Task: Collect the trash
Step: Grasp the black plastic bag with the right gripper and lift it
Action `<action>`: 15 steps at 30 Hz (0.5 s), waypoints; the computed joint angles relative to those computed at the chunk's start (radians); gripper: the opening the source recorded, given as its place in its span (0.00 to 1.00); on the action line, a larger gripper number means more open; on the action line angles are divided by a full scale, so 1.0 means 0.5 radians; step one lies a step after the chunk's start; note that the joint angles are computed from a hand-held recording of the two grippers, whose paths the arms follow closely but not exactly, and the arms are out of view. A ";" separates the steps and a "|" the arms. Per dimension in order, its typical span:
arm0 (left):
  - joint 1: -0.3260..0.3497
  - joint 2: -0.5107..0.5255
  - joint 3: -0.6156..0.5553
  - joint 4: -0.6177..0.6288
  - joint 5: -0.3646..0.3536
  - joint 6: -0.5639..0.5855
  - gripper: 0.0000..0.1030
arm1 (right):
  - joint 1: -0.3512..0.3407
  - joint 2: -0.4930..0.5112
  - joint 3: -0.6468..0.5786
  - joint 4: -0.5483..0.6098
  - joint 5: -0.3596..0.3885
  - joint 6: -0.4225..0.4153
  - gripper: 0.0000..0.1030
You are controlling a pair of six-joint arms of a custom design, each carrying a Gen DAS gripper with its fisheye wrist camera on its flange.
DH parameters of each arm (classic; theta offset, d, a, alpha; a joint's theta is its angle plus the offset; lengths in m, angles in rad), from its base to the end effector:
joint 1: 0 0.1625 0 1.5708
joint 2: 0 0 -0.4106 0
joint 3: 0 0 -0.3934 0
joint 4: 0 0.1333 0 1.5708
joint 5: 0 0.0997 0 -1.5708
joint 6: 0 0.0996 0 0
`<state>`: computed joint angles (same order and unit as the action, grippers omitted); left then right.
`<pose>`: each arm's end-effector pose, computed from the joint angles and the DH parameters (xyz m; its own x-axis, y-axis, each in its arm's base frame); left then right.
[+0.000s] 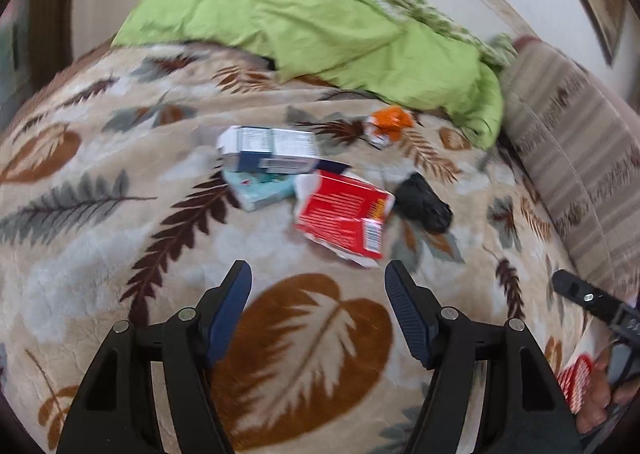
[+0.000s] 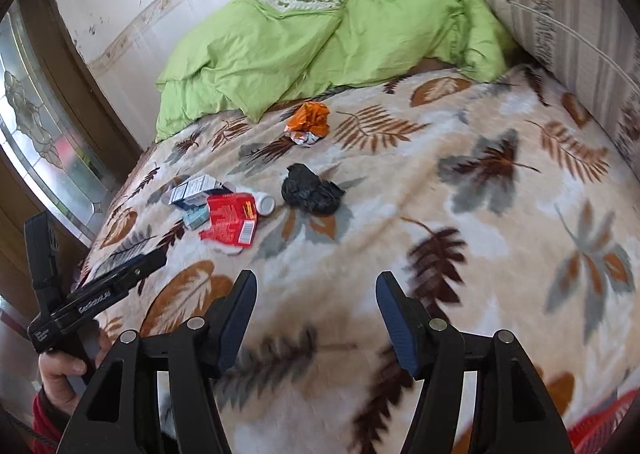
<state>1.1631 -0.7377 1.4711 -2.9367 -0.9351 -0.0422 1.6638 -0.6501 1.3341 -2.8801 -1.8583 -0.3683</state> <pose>-0.1104 -0.7409 0.1696 -0.8906 -0.0344 -0.4535 0.2825 0.7397 -0.6108 0.1760 -0.7554 0.1434 -0.8781 -0.2195 0.4252 -0.4196 0.7806 -0.4633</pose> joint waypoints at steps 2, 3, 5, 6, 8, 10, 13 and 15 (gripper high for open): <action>0.048 -0.005 -0.043 0.046 -0.094 -0.066 0.66 | 0.015 0.147 -0.217 0.056 -0.016 -0.018 0.65; 0.065 -0.002 -0.062 0.066 -0.120 -0.084 0.66 | 0.024 0.227 -0.337 0.104 -0.042 -0.036 0.67; 0.087 0.020 -0.117 0.130 -0.129 -0.113 0.66 | 0.043 0.436 -0.661 0.221 -0.102 -0.072 0.67; 0.089 0.032 -0.137 0.149 -0.119 -0.122 0.66 | 0.046 0.519 -0.788 0.254 -0.110 -0.098 0.67; 0.100 0.048 -0.172 0.191 -0.115 -0.145 0.66 | 0.060 0.731 -1.125 0.393 -0.228 -0.176 0.67; 0.113 0.054 -0.195 0.223 -0.142 -0.164 0.66 | 0.063 0.963 -1.482 0.485 -0.340 -0.286 0.67; 0.125 0.064 -0.217 0.258 -0.197 -0.156 0.66 | 0.023 1.046 -1.619 0.584 -0.286 -0.267 0.67; 0.127 0.092 -0.256 0.274 -0.184 -0.127 0.66 | -0.009 1.014 -1.583 0.669 -0.157 -0.163 0.58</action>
<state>1.2268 -0.6915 1.3430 -2.7995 -1.0269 -0.1056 1.6593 -0.1430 0.5425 -2.5456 -1.9370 -0.4497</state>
